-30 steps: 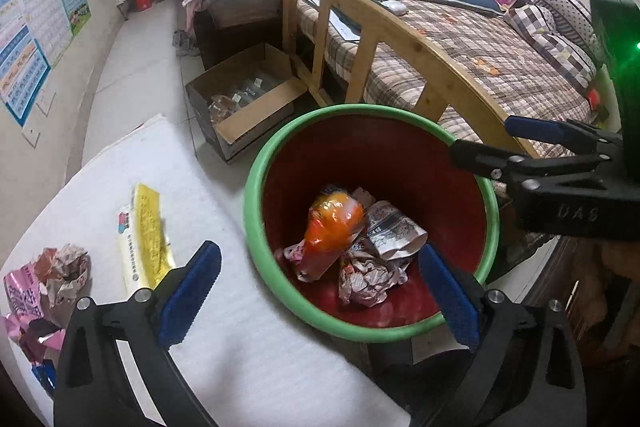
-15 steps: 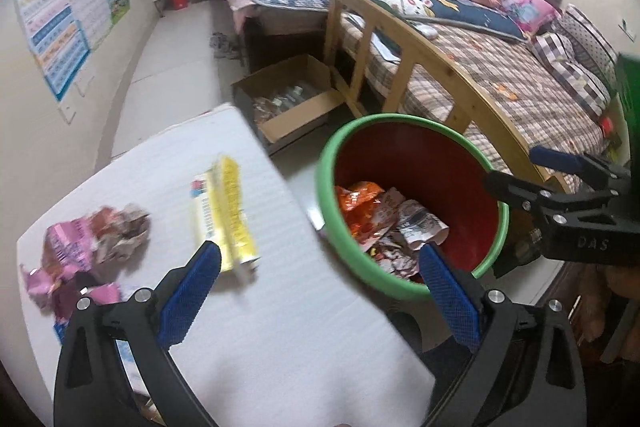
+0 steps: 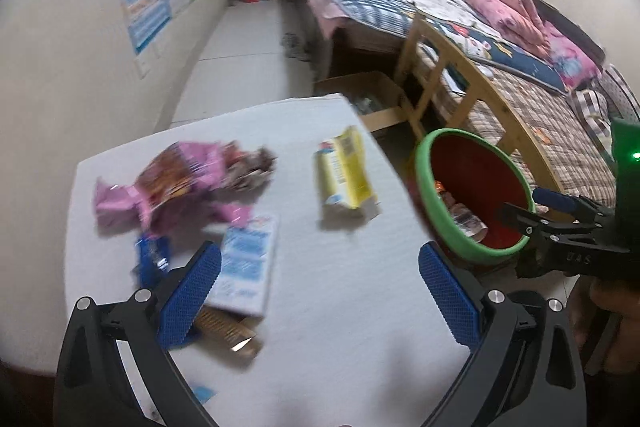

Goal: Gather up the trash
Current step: 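Move both grippers back over the table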

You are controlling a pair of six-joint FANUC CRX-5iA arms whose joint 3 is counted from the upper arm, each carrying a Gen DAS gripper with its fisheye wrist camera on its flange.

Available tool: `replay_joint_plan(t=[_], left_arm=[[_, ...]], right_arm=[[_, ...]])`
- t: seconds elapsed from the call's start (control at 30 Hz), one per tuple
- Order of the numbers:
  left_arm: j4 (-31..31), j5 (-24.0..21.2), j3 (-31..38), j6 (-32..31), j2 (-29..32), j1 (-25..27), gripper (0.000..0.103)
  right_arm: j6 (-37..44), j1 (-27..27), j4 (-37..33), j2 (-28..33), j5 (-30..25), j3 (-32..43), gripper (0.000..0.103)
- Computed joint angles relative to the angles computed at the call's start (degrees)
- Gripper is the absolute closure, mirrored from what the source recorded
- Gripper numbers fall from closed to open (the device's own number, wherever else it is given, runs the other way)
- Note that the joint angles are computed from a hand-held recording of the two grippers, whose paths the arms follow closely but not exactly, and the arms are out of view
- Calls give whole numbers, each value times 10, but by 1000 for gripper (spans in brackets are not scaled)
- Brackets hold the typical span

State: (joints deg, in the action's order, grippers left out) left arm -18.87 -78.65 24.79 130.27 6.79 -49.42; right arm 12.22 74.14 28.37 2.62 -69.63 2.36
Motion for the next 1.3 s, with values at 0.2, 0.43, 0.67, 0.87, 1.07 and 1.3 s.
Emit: replay_joint_plan(t=[0.2,0.43,0.67,0.87,1.07,1.3], left_arm=[[-20,-19,-58,26,-61,2,8],[-27,-24,-134,64,-130,4,8],[-26,-23,-205,97,-191,12,8],[-10,-11,-263,122,-236,42,8],[19,23,-293,96,-246,79,8],[51,61,-296,43,-218,126,8]], right_arm=[[20,19,-19,38,2,44,5],[37,37,-31,78,-4,92,5],[40,49,-38,104,-9,118,5],[47,53,-46,120,-19,133,5],[59,47,-49,135,-22,150,5],[82,23,-38,164,-32,182,5]])
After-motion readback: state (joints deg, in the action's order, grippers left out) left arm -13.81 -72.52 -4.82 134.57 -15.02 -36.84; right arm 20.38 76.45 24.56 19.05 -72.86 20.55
